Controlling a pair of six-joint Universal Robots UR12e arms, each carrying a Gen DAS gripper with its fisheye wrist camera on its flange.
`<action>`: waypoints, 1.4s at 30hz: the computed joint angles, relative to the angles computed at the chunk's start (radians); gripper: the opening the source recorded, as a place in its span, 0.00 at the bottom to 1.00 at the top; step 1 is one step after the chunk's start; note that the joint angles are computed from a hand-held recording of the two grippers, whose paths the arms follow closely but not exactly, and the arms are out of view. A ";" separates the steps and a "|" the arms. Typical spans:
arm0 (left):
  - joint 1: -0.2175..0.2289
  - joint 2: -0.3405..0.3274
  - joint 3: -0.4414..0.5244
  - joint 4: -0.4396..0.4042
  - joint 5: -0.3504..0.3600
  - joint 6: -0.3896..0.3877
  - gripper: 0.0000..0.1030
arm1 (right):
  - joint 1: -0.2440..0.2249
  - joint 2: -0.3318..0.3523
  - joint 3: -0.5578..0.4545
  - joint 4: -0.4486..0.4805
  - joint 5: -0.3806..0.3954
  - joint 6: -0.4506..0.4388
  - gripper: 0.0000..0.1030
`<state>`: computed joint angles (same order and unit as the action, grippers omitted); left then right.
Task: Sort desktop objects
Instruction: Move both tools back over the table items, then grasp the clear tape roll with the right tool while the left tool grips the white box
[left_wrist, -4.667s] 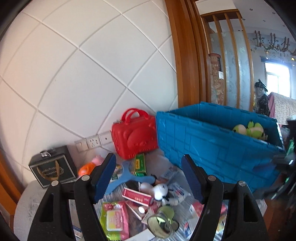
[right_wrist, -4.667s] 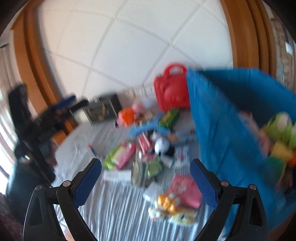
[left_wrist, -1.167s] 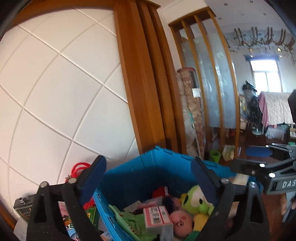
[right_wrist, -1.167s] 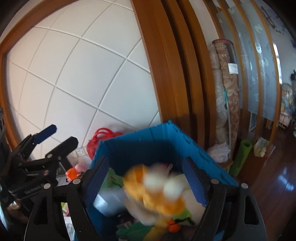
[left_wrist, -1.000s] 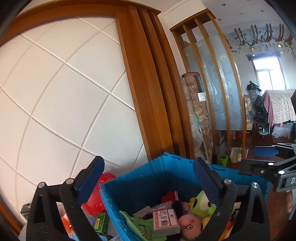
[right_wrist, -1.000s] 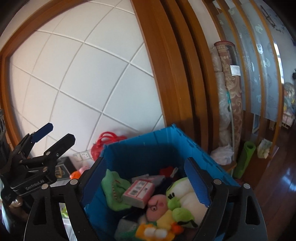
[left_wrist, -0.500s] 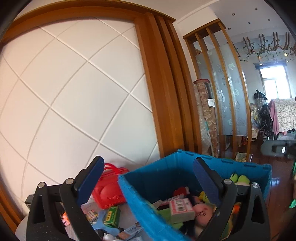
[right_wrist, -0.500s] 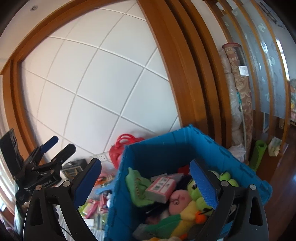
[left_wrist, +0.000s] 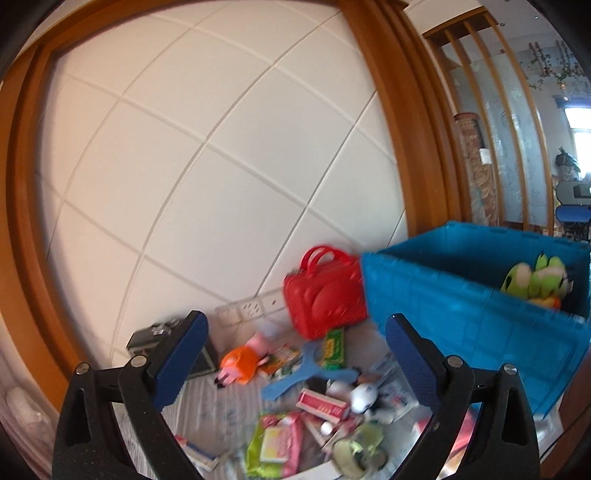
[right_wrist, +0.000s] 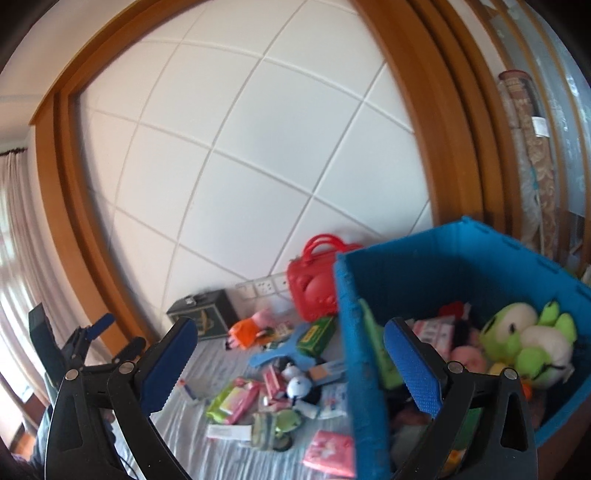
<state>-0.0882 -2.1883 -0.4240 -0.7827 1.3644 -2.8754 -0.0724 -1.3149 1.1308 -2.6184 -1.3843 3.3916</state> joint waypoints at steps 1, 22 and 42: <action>0.011 0.019 -0.042 0.005 0.003 0.005 0.95 | 0.012 0.011 -0.009 0.009 -0.004 -0.006 1.00; 0.095 0.031 -0.235 -0.056 0.020 0.014 0.95 | 0.141 0.337 -0.236 0.592 -0.011 -0.156 0.77; 0.102 -0.172 0.018 -0.806 -0.235 0.681 0.56 | 0.150 0.463 -0.349 0.687 -0.100 -0.137 0.51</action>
